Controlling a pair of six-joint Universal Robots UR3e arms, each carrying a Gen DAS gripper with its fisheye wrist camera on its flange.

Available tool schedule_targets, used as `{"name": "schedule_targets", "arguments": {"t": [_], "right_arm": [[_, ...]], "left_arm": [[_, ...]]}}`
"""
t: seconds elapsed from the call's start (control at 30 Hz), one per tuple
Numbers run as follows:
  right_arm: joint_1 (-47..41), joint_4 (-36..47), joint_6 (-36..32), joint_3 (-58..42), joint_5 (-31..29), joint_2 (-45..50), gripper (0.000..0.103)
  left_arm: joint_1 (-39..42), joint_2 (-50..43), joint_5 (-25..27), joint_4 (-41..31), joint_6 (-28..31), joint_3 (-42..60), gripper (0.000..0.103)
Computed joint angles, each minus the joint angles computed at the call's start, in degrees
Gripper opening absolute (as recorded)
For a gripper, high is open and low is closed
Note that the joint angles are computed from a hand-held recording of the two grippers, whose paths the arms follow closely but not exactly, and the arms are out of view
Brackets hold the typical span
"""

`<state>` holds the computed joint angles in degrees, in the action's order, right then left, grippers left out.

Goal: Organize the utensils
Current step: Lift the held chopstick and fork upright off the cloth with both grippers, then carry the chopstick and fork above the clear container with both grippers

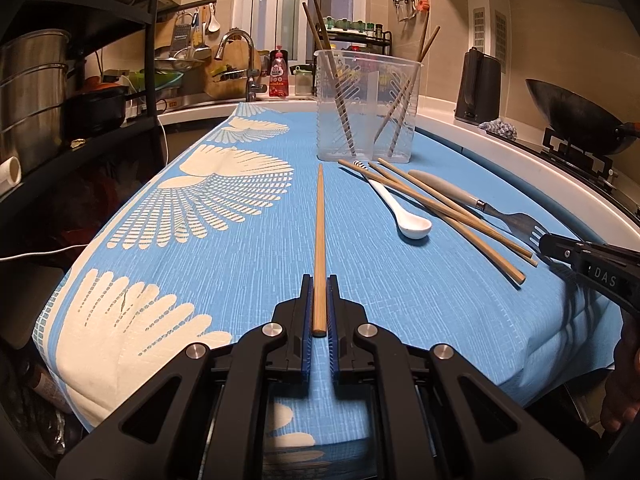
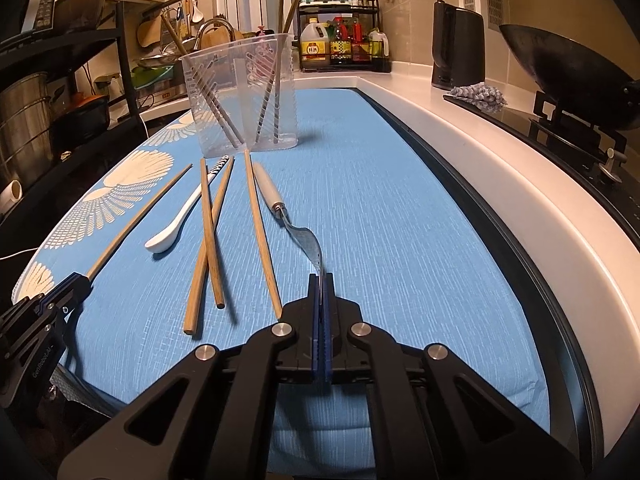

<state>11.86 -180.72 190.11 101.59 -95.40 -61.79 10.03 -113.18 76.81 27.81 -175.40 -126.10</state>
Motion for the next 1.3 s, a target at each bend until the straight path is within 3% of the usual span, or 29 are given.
{"name": "schedule_targets", "arguments": {"t": [0.3,0.77,1.1,1.3], "right_arm": [[-0.3,0.7,-0.3,0.5,-2.0,-3.2,0.001],[-2.4,-0.8,-2.4,2.1,-1.8,-10.8,0.001],[-4.1,1.4,-4.1,-1.3,-0.3,-12.7,0.001],[-3.4,4.4,-5.0,-6.7,-0.6,-11.5,0.001]], "left_arm": [[0.5,2.1,-0.3,-2.4,0.3,-0.3,0.007],[4.2,12.9,-2.5,-5.1,2.7,-2.2,0.007],[5.3,16.9,-4.7,-11.0,4.1,6.0,0.007],[6.5,16.3,-7.3,-18.1,3.6,14.6,0.007]]}}
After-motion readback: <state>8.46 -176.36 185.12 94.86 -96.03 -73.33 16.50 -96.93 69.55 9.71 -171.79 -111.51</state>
